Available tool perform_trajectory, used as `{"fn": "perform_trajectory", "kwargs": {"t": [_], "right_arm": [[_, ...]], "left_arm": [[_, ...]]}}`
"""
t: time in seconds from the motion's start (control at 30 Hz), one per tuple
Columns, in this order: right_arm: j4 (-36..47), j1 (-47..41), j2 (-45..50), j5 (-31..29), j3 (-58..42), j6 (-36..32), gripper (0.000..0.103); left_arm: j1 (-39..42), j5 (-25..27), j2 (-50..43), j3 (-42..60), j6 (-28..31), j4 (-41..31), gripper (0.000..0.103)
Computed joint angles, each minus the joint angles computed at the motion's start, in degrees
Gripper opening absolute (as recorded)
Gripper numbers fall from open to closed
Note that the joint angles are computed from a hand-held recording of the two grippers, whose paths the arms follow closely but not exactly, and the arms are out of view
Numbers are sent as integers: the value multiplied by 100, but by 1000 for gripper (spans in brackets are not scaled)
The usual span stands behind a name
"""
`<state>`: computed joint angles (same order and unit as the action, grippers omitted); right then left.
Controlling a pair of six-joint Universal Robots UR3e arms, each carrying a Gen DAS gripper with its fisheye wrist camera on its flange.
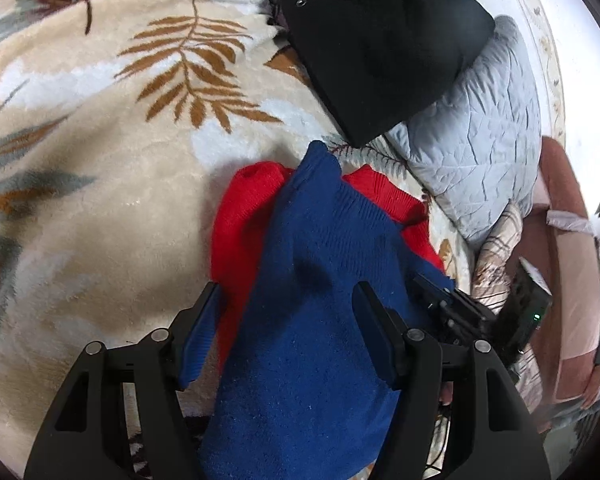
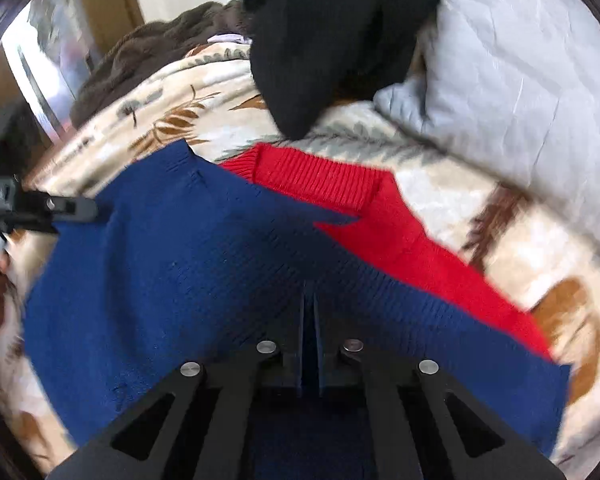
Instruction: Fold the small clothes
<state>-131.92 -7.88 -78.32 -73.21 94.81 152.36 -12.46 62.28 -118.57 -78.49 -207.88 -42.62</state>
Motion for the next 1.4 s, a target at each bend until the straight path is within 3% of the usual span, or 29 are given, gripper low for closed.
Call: {"fn": "perform_trajectory", "kwargs": {"t": [0.13,0.23,0.33,0.4,0.53,0.6,0.67,0.73,0.87,0.9,0.93,0.97,1.0,1.13,1.27,1.3,1.4], "right_arm": [[-595,-182,-94,296,78,395,3],[-656,-290,190,411,-149,773,3],[-343,-95,685,-3,-443,802,4],[-516,-160,537,145,-265,966,8],[-331,-1376,-666,1260,650,1334,14],[-301,-2440,-1513,1819,1439,1460,30],[-305,-3334,-2200,1821,2159,1490,35],[-33,-3729,-2274,1800,2388,1383,35],[-159,-3863,-2087,1947,2689,1337,34],[-235,-3875,-2119,2019,2710,1299,16],[-354,-3854,-2229,2055,2746,1212,8],[-439,-3868,-2399,2099,2808,1117,8],[-577,-3863,-2509,2160,2881,1096,7],[-979,-4180,-2583,2170,3154,1408,7],[-1025,-3966,-2068,1577,3094,1542,9],[-844,-4018,-2196,1637,3047,1595,16],[296,-4550,-3004,2167,3045,1215,18]], "left_arm": [[6,90,113,-55,-69,290,66],[-22,242,-82,316,-32,30,67],[-158,533,-521,938,-11,-492,69],[-275,804,-750,1186,-49,-658,69],[-368,903,-645,1147,24,-684,69],[-320,742,-529,1004,124,-727,69],[-292,684,-443,869,154,-719,69],[-268,628,-399,730,2,-612,69],[-418,848,-428,833,-257,-651,69],[-488,999,-439,940,-305,-761,67],[-561,1176,-430,1019,-327,-823,61],[-644,1401,-395,1057,-308,-821,37],[-769,1748,-392,1181,-228,-897,22],[-1009,2445,-550,1355,-160,-973,18],[-1104,2745,-670,1449,-240,-945,20],[-1090,2722,-625,1447,-280,-1003,20],[-1093,2788,-153,998,-472,-911,20]]}}
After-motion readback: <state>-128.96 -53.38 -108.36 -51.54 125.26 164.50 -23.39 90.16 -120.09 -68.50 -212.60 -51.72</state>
